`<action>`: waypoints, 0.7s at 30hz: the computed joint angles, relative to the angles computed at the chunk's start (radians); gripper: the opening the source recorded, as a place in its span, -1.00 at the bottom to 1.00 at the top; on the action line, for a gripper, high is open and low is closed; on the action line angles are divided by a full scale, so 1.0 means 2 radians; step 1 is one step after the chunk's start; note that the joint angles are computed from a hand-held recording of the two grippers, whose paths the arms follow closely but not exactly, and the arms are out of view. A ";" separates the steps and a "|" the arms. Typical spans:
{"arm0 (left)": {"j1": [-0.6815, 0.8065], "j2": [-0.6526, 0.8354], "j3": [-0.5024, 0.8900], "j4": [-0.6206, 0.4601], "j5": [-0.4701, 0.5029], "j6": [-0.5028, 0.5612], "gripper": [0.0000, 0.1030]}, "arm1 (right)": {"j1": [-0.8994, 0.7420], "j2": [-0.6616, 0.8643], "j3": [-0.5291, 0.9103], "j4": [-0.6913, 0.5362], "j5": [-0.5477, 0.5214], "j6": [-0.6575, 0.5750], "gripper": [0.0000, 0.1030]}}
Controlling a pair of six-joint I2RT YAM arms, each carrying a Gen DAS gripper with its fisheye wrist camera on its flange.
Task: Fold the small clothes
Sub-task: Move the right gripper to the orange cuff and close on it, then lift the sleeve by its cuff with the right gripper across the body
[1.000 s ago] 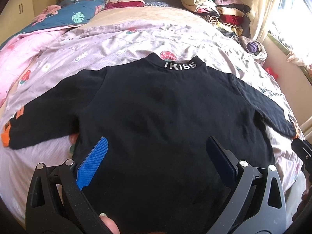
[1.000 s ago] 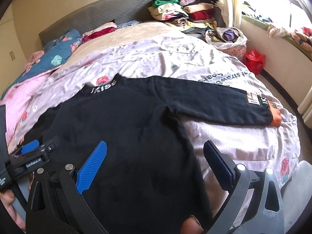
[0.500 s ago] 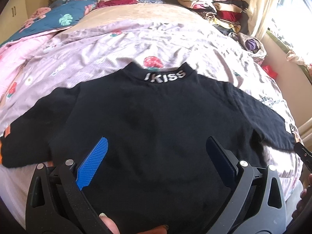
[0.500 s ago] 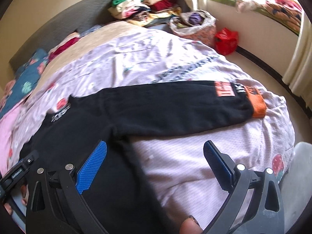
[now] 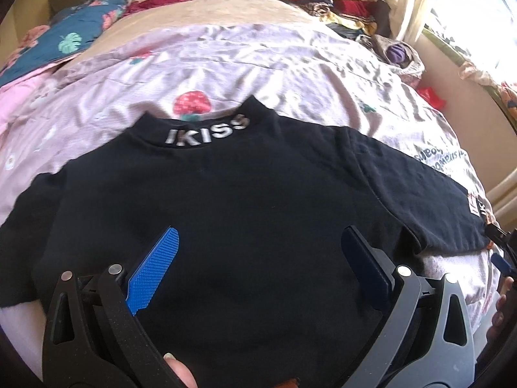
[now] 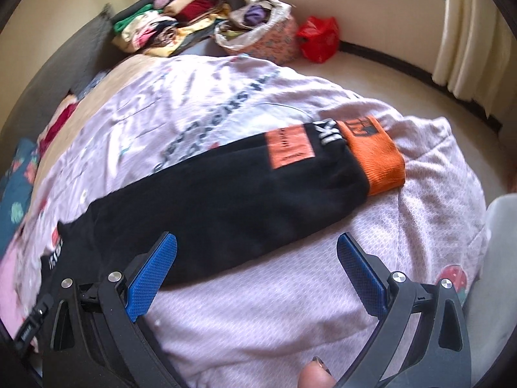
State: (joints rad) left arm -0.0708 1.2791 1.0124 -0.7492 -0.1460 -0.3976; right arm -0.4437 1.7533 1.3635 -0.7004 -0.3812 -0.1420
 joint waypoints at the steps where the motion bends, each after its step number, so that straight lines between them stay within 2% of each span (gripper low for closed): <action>1: -0.004 0.007 0.002 0.004 0.001 0.000 0.84 | -0.004 0.008 0.007 -0.001 0.003 0.005 0.91; 7: -0.019 0.043 0.010 0.032 0.000 -0.010 0.84 | -0.020 0.071 0.057 0.001 0.000 0.036 0.86; 9: -0.020 0.054 0.014 0.038 0.002 -0.012 0.84 | -0.023 0.092 0.075 0.000 0.006 0.049 0.63; 13: -0.019 0.070 0.020 0.048 -0.003 -0.017 0.84 | -0.029 0.134 0.111 0.011 0.007 0.076 0.42; 16: -0.012 0.078 0.023 0.052 -0.007 -0.019 0.84 | -0.031 0.143 0.122 0.025 0.005 0.086 -0.14; 17: -0.008 0.079 0.024 0.052 -0.005 -0.019 0.84 | -0.032 0.142 0.123 0.029 -0.001 0.086 -0.48; 18: -0.003 0.078 0.025 0.048 -0.003 -0.018 0.84 | -0.034 0.139 0.121 0.035 -0.009 0.086 -0.73; 21: 0.005 0.063 0.025 0.040 -0.004 -0.008 0.84 | -0.041 0.110 0.102 0.058 -0.055 0.076 -0.76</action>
